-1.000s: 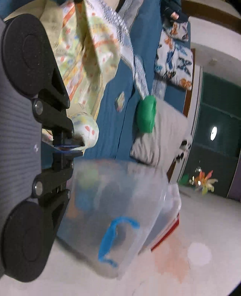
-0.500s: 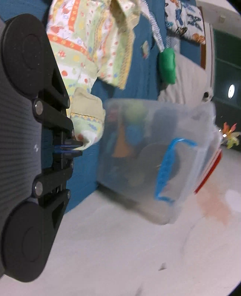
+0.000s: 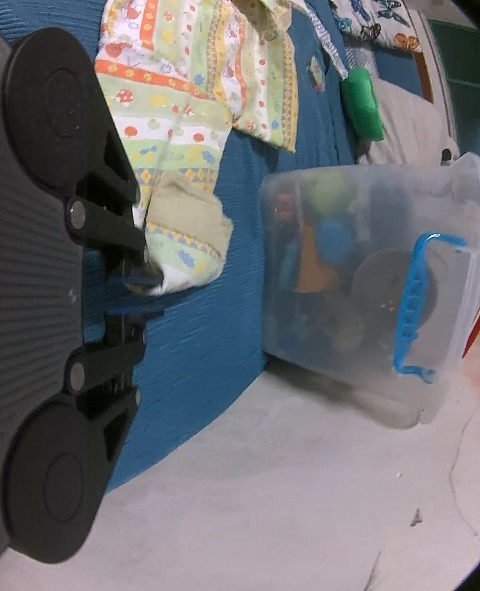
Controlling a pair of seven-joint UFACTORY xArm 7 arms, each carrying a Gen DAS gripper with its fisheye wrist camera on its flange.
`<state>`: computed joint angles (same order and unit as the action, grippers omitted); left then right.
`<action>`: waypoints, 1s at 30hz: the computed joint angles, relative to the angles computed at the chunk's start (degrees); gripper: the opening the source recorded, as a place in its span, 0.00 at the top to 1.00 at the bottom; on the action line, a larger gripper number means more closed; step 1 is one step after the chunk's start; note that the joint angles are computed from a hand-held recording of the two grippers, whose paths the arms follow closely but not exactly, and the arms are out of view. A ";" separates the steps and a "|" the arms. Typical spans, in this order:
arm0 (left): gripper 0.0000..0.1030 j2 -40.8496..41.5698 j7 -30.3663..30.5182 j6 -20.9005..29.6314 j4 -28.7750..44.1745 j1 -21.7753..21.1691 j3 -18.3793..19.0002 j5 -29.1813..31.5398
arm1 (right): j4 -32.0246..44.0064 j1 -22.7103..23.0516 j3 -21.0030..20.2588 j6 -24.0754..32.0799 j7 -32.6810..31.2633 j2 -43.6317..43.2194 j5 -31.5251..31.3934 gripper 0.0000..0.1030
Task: Fold clothes
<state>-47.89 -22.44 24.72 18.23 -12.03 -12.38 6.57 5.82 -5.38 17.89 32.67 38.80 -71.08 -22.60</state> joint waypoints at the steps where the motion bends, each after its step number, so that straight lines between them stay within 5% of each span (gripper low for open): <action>1: 0.83 0.44 0.00 -0.45 0.61 0.29 -0.41 0.40 | -0.14 0.27 -0.30 0.61 0.11 -0.79 0.30 0.78; 7: 0.79 8.24 0.37 -5.50 7.16 2.85 -3.43 3.89 | 0.74 2.37 -0.90 3.98 0.14 -5.65 1.96 0.66; 12: 0.66 17.84 -2.53 -8.86 14.47 7.85 -9.18 10.03 | 2.46 5.17 0.24 1.05 0.64 -5.49 3.19 0.49; 15: 0.57 23.07 -8.33 -9.21 19.13 13.61 -15.32 17.43 | 3.06 7.75 1.05 -3.34 1.38 -2.36 4.80 0.37; 20: 0.56 32.61 -22.12 -6.91 27.47 23.49 -25.48 34.22 | 4.54 9.51 3.67 -13.71 2.36 9.07 6.08 0.23; 25: 0.56 42.35 -32.16 -0.68 34.31 25.67 -29.00 48.74 | 6.70 8.80 6.49 -20.15 2.72 18.16 5.57 0.16; 27: 0.62 44.95 -34.30 1.16 35.84 24.66 -28.45 52.59 | 7.08 8.25 7.97 -21.29 2.92 19.48 4.96 0.11; 30: 0.87 46.89 -36.19 1.95 36.95 23.03 -26.33 54.85 | 6.83 7.74 9.57 -22.23 2.96 20.04 3.98 0.11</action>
<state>-1.00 -58.63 26.66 55.17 11.00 -38.72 61.42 12.65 2.36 27.45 10.44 41.77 -51.04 -18.62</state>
